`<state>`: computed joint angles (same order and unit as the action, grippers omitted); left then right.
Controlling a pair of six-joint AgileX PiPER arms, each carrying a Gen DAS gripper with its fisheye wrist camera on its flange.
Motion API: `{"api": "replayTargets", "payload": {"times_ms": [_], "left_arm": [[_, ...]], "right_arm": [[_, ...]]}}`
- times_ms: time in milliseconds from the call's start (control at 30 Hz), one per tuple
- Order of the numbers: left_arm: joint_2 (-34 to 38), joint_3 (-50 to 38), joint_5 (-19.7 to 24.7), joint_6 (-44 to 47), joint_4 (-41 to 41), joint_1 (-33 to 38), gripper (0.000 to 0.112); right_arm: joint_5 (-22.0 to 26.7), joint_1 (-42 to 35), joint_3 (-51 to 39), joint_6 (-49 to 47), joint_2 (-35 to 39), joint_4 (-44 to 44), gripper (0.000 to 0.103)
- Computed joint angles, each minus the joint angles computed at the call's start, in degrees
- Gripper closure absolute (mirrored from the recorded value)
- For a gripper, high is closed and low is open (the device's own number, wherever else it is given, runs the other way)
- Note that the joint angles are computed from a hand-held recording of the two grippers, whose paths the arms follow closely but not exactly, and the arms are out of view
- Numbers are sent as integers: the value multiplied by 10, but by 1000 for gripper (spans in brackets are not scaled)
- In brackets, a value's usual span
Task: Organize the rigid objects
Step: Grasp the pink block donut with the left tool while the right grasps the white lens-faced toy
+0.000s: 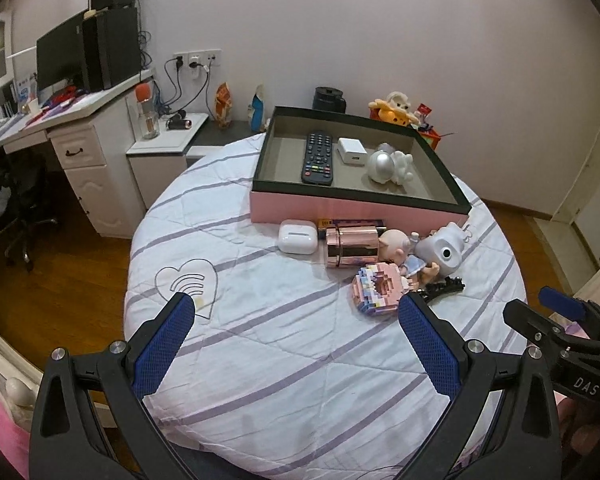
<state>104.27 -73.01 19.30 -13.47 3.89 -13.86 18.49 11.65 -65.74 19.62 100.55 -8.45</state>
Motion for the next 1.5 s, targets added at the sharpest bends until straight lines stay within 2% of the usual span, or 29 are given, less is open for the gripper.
{"api": "replayTargets", "payload": {"times_ms": [333, 933, 1000, 1067, 1167, 1200, 1233, 1267, 1333, 1467, 1500], "left_arm": [[81, -72, 21, -12, 14, -36, 10], [291, -326, 134, -38, 19, -78, 10], [300, -331, 128, -38, 11, -75, 9], [294, -310, 98, -34, -1, -69, 11], [285, -286, 73, -28, -5, -62, 24], [282, -280, 66, -41, 10, -61, 36], [279, -274, 61, -38, 8, -57, 43], [275, -267, 54, -15, -17, -50, 45], [267, -252, 45, 26, -55, -38, 57], [247, -218, 30, 77, -93, -28, 51], [242, -209, 27, 73, -89, -29, 34]], "right_arm": [[13, -23, -31, -1, 33, 1, 18], [36, -79, -105, -106, 107, 101, 18], [39, -81, -115, -115, 116, 109, 18], [45, -82, -126, -121, 125, 115, 18], [52, -82, -142, -129, 139, 120, 18], [54, -82, -148, -129, 144, 121, 18], [57, -80, -154, -131, 148, 123, 18], [59, -79, -161, -138, 153, 129, 18], [62, -73, -171, -142, 160, 131, 18], [68, -59, -196, -148, 175, 132, 18], [71, -56, -202, -146, 179, 129, 18]]}}
